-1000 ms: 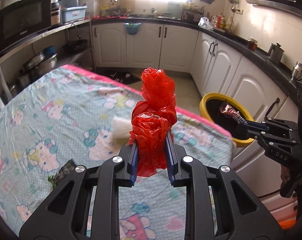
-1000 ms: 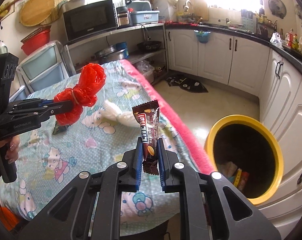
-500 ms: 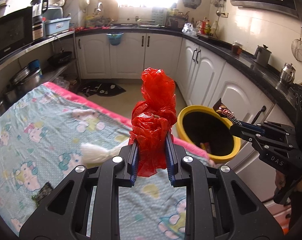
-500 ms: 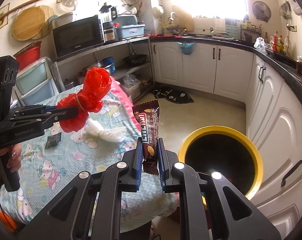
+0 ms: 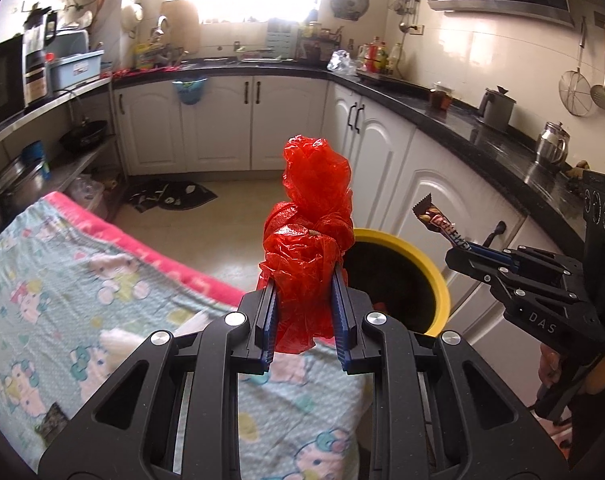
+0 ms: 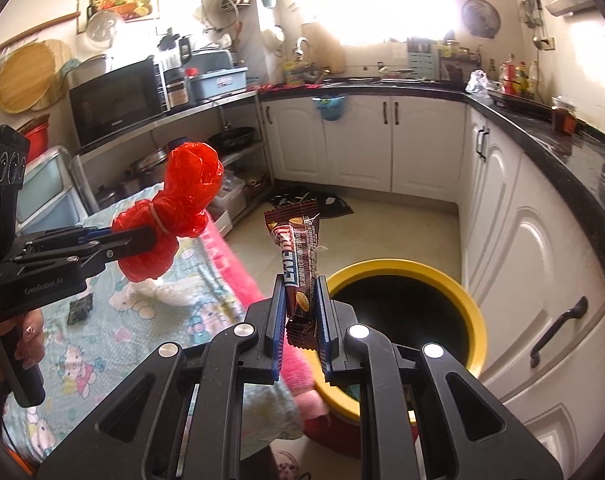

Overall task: Collect trash
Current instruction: 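Carry the chocolate bar and red bag over the yellow bin and open both tools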

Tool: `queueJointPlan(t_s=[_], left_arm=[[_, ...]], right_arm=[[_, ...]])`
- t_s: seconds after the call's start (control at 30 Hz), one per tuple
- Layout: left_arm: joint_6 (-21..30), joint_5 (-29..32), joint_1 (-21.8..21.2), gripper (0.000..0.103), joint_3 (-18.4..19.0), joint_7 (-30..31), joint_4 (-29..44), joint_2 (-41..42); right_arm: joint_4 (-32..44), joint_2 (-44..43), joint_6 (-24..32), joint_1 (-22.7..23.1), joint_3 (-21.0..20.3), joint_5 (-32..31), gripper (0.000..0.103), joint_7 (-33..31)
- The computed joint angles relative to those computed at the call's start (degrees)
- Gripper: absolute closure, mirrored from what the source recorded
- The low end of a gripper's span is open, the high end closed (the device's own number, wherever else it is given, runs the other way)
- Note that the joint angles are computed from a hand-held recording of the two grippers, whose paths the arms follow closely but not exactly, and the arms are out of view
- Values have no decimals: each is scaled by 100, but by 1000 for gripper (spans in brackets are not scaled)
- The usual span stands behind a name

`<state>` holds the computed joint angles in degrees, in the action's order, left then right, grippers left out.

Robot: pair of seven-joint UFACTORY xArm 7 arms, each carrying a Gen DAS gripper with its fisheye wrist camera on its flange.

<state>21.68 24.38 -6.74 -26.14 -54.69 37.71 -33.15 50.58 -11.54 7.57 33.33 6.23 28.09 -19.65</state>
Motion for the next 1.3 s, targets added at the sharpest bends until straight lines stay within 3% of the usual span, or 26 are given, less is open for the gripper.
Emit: queueJointPlan(t_s=[0.3, 0.5, 0.83, 1.3], left_arm=[[-437, 430, 201, 86, -202, -169, 595, 972], [-538, 933, 125, 86, -123, -409, 1005, 1593], [-505, 1408, -499, 86, 489, -525, 1545, 2515], [-491, 899, -1508, 85, 1425, 41, 2244, 3804]], right_arm=[[-72, -82, -83, -346, -70, -331, 89, 386], [-170, -88, -125, -640, -41, -749, 89, 801], [-215, 112, -115, -906, -37, -1149, 89, 1231], [288, 1027, 195, -1256, 174, -1192, 89, 1318]])
